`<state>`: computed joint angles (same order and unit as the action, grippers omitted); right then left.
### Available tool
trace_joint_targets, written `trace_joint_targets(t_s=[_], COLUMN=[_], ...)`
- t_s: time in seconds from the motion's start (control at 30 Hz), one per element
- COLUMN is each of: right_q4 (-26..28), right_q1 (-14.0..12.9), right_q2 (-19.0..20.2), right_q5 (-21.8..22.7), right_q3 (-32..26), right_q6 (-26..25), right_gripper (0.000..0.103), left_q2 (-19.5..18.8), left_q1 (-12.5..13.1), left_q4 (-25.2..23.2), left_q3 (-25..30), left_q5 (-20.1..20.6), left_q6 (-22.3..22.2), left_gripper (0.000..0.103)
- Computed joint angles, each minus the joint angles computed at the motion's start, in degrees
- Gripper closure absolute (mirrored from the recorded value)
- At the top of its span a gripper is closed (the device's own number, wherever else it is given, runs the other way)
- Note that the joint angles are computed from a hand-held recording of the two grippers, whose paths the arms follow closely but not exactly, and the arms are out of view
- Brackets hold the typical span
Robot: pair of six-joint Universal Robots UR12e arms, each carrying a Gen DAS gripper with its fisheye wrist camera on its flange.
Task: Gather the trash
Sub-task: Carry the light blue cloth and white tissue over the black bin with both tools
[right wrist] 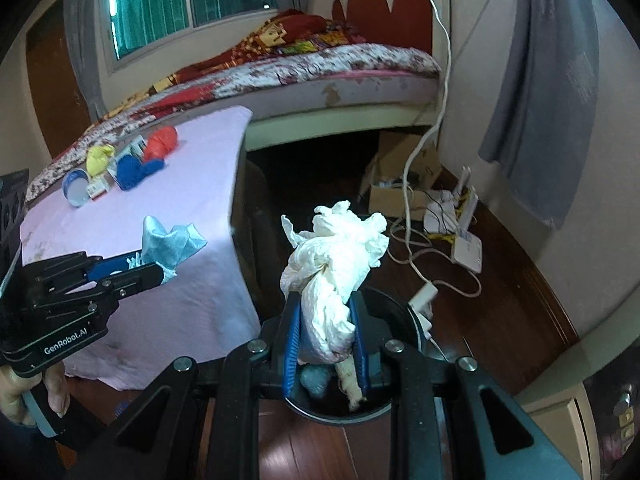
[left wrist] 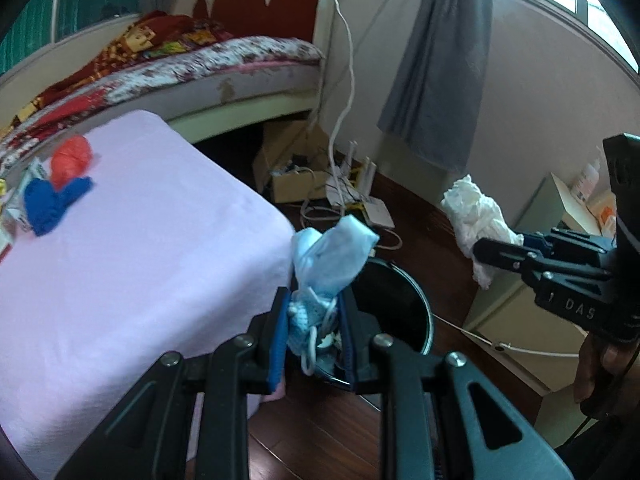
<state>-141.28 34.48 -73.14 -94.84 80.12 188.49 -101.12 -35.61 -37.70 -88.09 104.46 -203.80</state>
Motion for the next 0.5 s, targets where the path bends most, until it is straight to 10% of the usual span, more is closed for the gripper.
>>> trace_joint_targets(t_s=[0.5], right_q4=[2.8], right_q1=[-2.5], right_q2=[-0.4], right_q5=[2.3], right_q3=[3.8], right_q6=[0.2], right_gripper=[0.078], left_q2=[-3.8], left_q1=[0.8], left_q4=[-3.0], left_q3=[2.1], left_q5=[-7.8], left_q6=[0.7], left_gripper=[0.078])
